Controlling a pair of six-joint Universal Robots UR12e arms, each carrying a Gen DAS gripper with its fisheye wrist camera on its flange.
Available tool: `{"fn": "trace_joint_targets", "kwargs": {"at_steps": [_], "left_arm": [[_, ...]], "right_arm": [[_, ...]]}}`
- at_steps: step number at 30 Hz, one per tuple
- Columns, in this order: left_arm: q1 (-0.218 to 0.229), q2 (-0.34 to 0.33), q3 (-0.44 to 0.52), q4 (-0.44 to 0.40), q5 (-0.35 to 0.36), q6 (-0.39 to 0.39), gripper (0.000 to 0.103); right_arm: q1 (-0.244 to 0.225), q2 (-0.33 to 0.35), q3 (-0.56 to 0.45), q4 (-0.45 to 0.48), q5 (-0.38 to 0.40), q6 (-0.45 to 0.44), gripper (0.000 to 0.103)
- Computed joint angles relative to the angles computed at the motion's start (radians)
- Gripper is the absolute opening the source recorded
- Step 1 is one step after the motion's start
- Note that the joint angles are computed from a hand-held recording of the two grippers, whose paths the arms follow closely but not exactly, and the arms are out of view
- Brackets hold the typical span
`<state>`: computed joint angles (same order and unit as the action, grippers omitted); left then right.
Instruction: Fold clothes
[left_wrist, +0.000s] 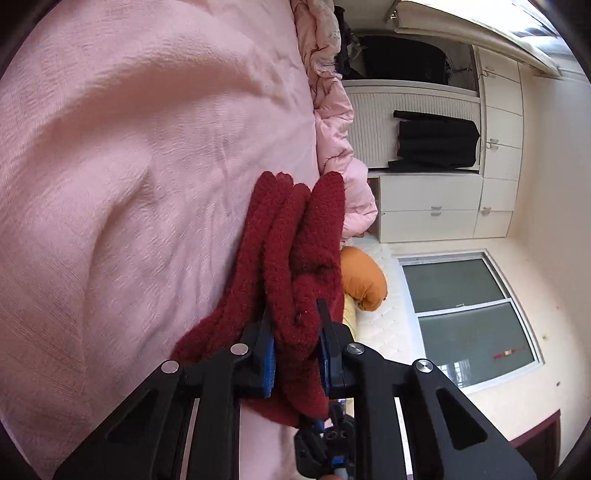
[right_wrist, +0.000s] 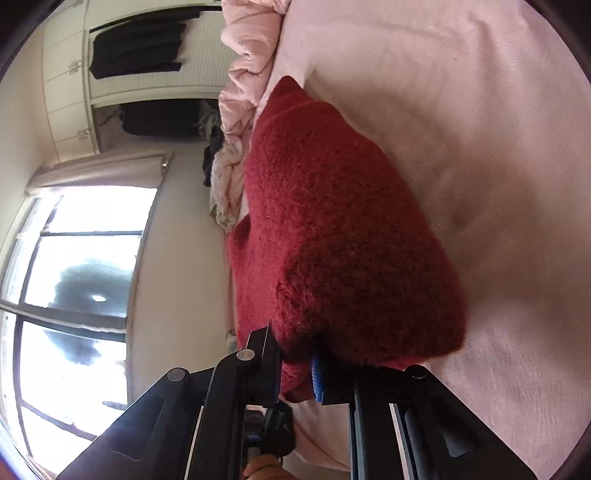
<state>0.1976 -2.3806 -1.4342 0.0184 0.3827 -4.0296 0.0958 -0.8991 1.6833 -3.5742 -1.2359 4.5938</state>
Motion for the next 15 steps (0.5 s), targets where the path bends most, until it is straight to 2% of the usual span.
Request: {"fn": "trace_joint_targets", "kwargs": {"at_steps": [1,2,3,4,5,7,8,9,10,12,13,14,15], "left_arm": [[0.001,0.002,-0.004,0.01,0.003,-0.003,0.02],[0.002,0.004,-0.007,0.021,0.006,-0.008,0.023],[0.003,0.005,-0.01,0.033,0.008,-0.013,0.027],[0.003,0.005,-0.009,0.038,0.017,-0.021,0.039],[0.002,0.003,-0.005,0.041,0.027,-0.029,0.046],[0.0,0.005,-0.003,0.014,0.047,-0.01,0.044],[-0.001,0.006,-0.002,-0.016,0.053,0.017,0.021],[-0.004,0.013,-0.002,-0.063,0.059,0.064,0.017],[-0.007,0.023,-0.005,-0.099,0.077,0.112,0.017],[-0.013,0.049,-0.016,-0.156,0.127,0.213,0.018],[-0.019,0.074,-0.026,-0.205,0.178,0.301,0.025],[-0.03,0.104,-0.04,-0.247,0.255,0.402,0.037],[-0.043,0.133,-0.054,-0.273,0.341,0.493,0.043]], "right_arm": [[0.0,-0.005,0.011,0.003,0.012,0.008,0.027],[0.001,-0.002,0.018,-0.021,0.01,0.046,0.052],[0.002,0.001,0.026,-0.044,0.007,0.085,0.058],[0.003,0.003,0.033,-0.066,0.0,0.12,0.062],[0.004,-0.001,0.041,-0.078,-0.023,0.132,0.067],[0.005,-0.01,0.056,-0.098,-0.072,0.153,0.068],[0.006,-0.016,0.067,-0.095,-0.11,0.15,0.052],[0.005,-0.023,0.074,-0.077,-0.13,0.139,0.028],[0.002,-0.027,0.077,-0.054,-0.123,0.125,0.018],[-0.003,-0.03,0.083,-0.041,-0.103,0.102,0.021],[-0.004,-0.031,0.086,-0.043,-0.091,0.087,0.03],[-0.003,-0.042,0.087,-0.012,-0.086,0.034,0.039],[-0.001,-0.055,0.088,0.024,-0.083,-0.024,0.042]]}}
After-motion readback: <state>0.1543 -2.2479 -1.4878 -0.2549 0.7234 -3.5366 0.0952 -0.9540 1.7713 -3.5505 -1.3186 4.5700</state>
